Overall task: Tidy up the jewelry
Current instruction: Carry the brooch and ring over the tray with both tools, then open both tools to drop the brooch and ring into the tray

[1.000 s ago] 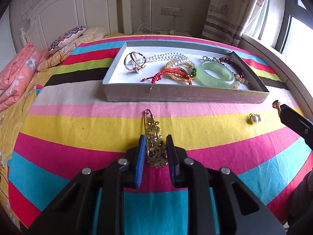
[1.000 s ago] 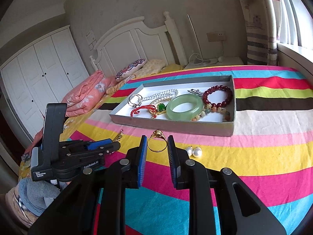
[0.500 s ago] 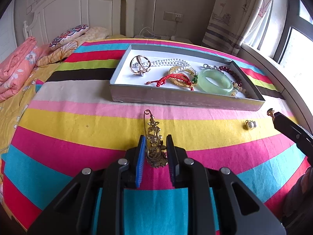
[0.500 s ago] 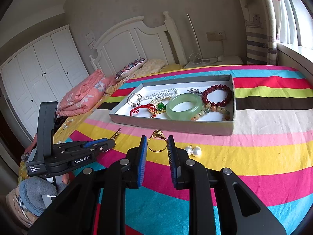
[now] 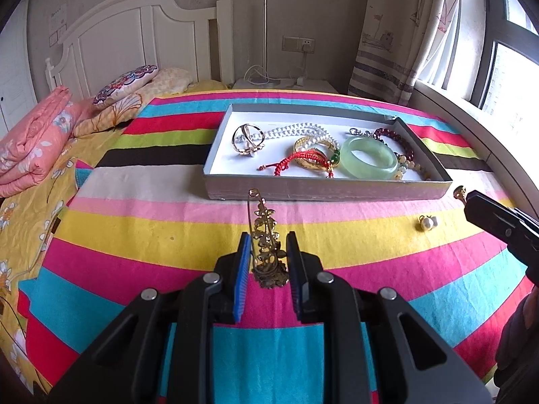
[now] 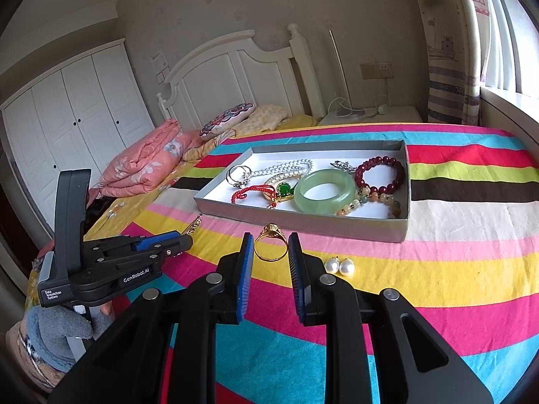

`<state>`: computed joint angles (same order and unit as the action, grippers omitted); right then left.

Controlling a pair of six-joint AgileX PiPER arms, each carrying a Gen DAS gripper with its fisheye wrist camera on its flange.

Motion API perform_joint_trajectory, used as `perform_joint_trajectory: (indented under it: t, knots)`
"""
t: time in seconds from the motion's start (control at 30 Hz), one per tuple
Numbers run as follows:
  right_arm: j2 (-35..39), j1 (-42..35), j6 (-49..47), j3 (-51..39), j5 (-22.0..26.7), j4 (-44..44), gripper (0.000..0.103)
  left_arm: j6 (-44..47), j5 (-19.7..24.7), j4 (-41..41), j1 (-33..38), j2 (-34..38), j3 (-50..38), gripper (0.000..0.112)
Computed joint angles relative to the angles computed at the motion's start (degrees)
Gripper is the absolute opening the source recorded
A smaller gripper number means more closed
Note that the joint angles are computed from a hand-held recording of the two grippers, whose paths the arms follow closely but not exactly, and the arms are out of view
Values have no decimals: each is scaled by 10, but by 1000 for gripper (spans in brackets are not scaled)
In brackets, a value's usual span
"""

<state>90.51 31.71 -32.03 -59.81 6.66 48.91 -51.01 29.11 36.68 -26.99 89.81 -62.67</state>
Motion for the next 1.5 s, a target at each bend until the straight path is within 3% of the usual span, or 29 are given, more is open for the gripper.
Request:
perform_joint_trajectory:
  t: [0.53,0.8,1.1,1.33,1.37,1.43,1.47,1.5]
  knots:
    - [34,-6,246,-87,31,-279,21,84,44,-32,6,39,-114,21]
    - [108,-51,207,-197,98,-228,21,190,85,-116,39,111,-237,21]
    - [223,-69,345,-379,197,-358,21,274,144,-169,60,213,-387,21]
    - [281,-75,396,-491,259,-399,21,319,197,-216,84,273,-499,21]
    - [285,-75,398,-499,264,-398,21,329,203,-229,88,279,-510,23]
    - [292,-75,408,-509,274,-404,23,334,207,-238,92,283,-517,39]
    - [291,-74,413,-507,274,-403,23,330,200,-236,91,278,-507,59]
    - [288,-75,412,-499,271,-396,30,322,183,-228,90,268,-485,71]
